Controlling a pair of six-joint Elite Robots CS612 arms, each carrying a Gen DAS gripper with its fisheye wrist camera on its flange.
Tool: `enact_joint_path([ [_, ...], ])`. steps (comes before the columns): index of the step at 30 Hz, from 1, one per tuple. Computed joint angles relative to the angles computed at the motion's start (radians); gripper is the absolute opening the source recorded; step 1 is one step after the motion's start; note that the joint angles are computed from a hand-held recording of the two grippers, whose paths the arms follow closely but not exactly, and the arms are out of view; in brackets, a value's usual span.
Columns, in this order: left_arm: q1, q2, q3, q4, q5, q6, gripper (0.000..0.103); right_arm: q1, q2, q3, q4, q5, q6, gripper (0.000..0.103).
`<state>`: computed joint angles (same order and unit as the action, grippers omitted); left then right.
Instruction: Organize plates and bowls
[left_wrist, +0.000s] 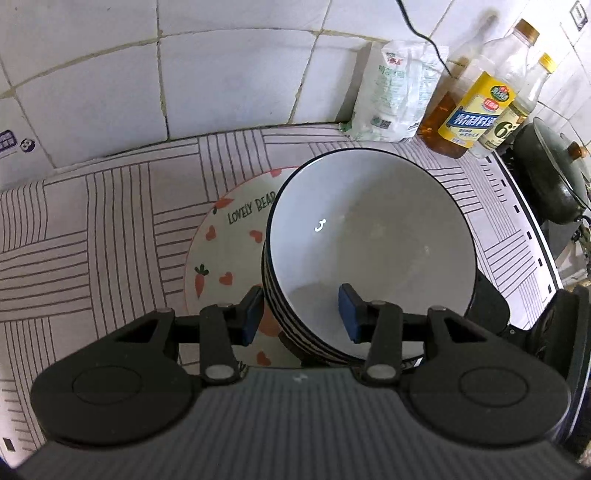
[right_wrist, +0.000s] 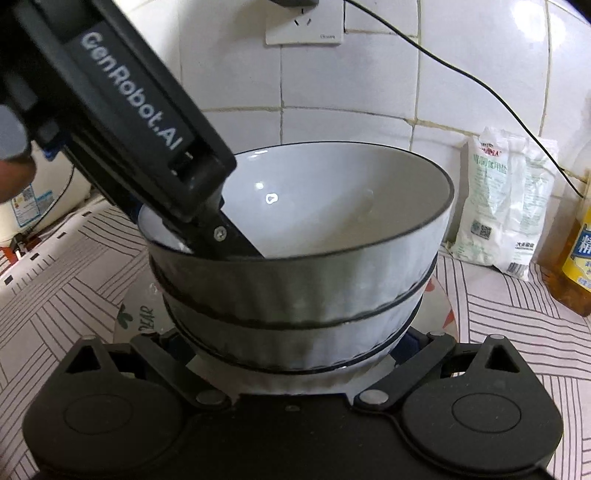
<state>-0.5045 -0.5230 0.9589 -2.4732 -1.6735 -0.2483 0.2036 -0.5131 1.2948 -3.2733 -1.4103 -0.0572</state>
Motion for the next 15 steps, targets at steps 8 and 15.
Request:
enact_joint_path([
  [8, -0.005, -0.038, 0.048, -0.044, 0.057, -0.048, 0.054, 0.016, -0.065, 0.067, 0.044, -0.066, 0.086, 0.101],
  [15, -0.016, -0.103, 0.137, -0.107, 0.123, -0.064, 0.058, 0.016, -0.138, 0.156, 0.021, -0.088, 0.139, 0.101],
])
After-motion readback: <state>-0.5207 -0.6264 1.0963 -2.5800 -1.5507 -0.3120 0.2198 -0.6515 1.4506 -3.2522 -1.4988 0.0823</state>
